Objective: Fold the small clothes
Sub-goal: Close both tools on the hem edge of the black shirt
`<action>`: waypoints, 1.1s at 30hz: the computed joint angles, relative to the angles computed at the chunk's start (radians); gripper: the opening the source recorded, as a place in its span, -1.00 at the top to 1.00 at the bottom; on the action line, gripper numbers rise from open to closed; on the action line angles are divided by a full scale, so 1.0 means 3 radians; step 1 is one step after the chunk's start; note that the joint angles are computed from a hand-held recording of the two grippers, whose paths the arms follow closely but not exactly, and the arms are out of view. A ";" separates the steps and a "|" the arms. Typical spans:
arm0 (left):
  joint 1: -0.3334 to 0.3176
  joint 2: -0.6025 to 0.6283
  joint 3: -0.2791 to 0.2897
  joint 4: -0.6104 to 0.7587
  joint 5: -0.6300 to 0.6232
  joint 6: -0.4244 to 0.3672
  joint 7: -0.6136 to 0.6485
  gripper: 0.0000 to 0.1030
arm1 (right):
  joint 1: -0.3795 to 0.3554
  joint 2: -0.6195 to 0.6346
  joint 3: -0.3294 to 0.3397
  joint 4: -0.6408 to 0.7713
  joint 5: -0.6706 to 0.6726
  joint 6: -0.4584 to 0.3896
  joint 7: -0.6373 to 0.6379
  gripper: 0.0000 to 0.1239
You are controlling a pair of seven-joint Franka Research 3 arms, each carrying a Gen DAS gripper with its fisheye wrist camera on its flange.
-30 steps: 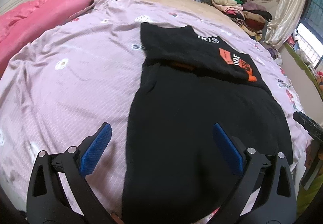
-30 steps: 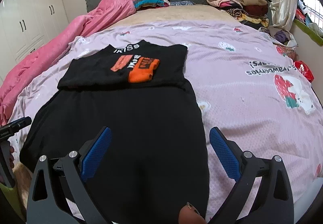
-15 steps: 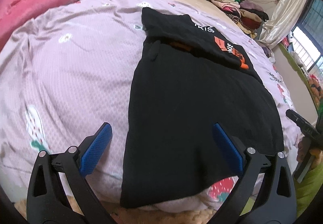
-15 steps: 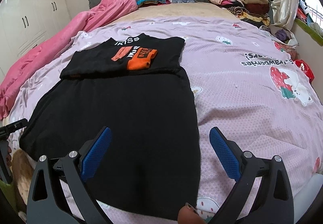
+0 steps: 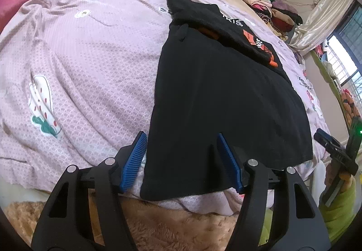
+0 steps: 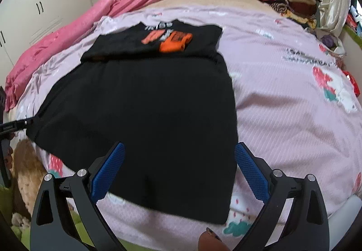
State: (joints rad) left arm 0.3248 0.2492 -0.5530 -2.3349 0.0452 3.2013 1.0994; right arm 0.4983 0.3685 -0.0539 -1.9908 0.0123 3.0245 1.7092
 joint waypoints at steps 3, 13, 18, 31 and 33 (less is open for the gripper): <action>-0.0108 -0.0006 0.0092 0.0001 0.0023 -0.0021 -0.0019 0.01 | -0.0124 -0.0031 0.0144 -0.0068 0.0113 -0.0044 -0.0117 -0.56; -0.0449 -0.0033 0.0423 0.0014 0.0038 -0.0076 -0.0065 0.05 | -0.0423 -0.0121 0.0406 -0.0265 0.0540 -0.0151 -0.0408 -0.28; -0.0683 -0.0009 0.0651 0.0075 0.0075 -0.0138 -0.0120 0.05 | -0.0574 -0.0126 0.0550 -0.0320 0.0813 -0.0217 -0.0649 -0.03; -0.0963 -0.0114 0.0986 0.0044 0.0232 -0.0089 -0.0380 0.90 | -0.1154 -0.0254 0.1290 -0.0468 0.1693 0.0331 -0.1603 0.87; -0.0735 -0.0160 0.0742 0.0009 0.0143 -0.0033 -0.0266 0.94 | -0.1438 -0.0241 0.1636 -0.0424 0.2025 0.0438 -0.1955 0.87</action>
